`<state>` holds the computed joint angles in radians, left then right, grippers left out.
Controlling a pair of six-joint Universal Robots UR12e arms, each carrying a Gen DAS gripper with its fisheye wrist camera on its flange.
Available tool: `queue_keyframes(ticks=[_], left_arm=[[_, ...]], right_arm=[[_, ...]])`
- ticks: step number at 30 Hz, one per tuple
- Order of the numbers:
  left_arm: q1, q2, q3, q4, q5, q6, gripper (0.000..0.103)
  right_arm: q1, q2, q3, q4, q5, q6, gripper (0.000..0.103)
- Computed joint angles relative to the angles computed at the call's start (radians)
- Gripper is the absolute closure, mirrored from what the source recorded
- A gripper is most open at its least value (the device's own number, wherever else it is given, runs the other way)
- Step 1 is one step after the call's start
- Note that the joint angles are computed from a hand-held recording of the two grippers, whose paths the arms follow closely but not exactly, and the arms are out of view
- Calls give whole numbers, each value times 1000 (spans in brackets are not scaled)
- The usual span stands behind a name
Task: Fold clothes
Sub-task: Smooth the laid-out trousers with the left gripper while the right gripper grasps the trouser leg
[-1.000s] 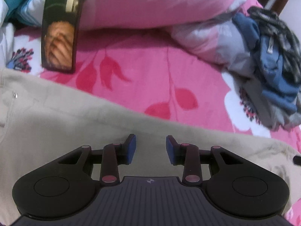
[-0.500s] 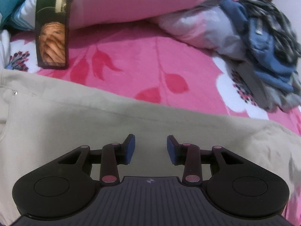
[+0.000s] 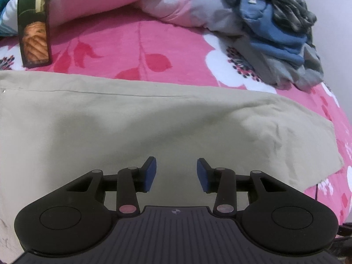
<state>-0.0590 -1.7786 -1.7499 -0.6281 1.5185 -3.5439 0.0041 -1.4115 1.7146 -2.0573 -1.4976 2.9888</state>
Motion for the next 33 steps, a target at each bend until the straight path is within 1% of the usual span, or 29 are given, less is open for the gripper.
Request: queue_keyframes(ticks=[1, 2, 3, 4, 5, 9, 11, 13, 17, 20, 21, 22, 23, 24, 25, 26, 27, 28, 29, 30, 31, 33], left_arm=[[-1, 0, 0, 2, -1, 1, 62], [-2, 1, 0, 2, -2, 2, 62], [-3, 2, -1, 3, -3, 3, 62], [-3, 3, -3, 6, -4, 3, 62], [-2, 6, -6, 10, -7, 5, 62], [2, 16, -13, 8, -18, 4, 62], [5, 23, -17, 5, -36, -10, 62], [8, 30, -20, -1, -61, -32, 62], [1, 34, -20, -11, -106, -60, 62], [-10, 25, -12, -23, -122, -55, 62], [-13, 21, -8, -28, -127, -53, 62], [-15, 18, -6, -30, -132, -53, 62], [-17, 15, -5, -29, -136, -55, 62], [-19, 13, -3, -30, -139, -58, 62], [-20, 11, -2, -33, -143, -62, 62], [-23, 9, 1, -36, -144, -62, 62], [-26, 6, 3, -38, -142, -58, 62], [-30, 3, 6, -41, -139, -54, 61], [-33, 1, 8, -44, -137, -53, 61], [-36, -2, 10, -46, -136, -58, 61], [-39, -4, 13, -51, -134, -61, 61], [-45, -7, 18, -59, -121, -67, 61]], right_arm=[[16, -5, 13, -31, -29, -31, 48], [27, -9, 22, -52, -46, -46, 59], [30, -11, 25, -61, -49, -36, 64], [30, -13, 28, -67, -47, -16, 77], [29, -15, 30, -73, -48, 8, 94], [18, -47, 45, -83, -67, 105, 97], [2, -77, 53, -60, -82, 151, 97], [-21, -106, 55, -5, -106, 209, 97], [-76, -181, 56, 187, -176, 343, 97], [-137, -209, 45, 397, -191, 518, 94], [-161, -212, 41, 462, -186, 589, 92], [-191, -214, 36, 531, -170, 661, 86], [-209, -217, 34, 559, -164, 701, 78], [-220, -222, 34, 561, -168, 725, 74], [-231, -227, 34, 563, -172, 750, 66], [-242, -231, 34, 565, -176, 774, 62], [-241, -228, 30, 546, -197, 772, 62], [-234, -221, 24, 503, -220, 749, 61], [-230, -214, 24, 445, -226, 721, 60], [-231, -202, 25, 369, -201, 697, 59], [-235, -186, 26, 288, -162, 675, 55], [-245, -145, 26, 130, -70, 648, 54]])
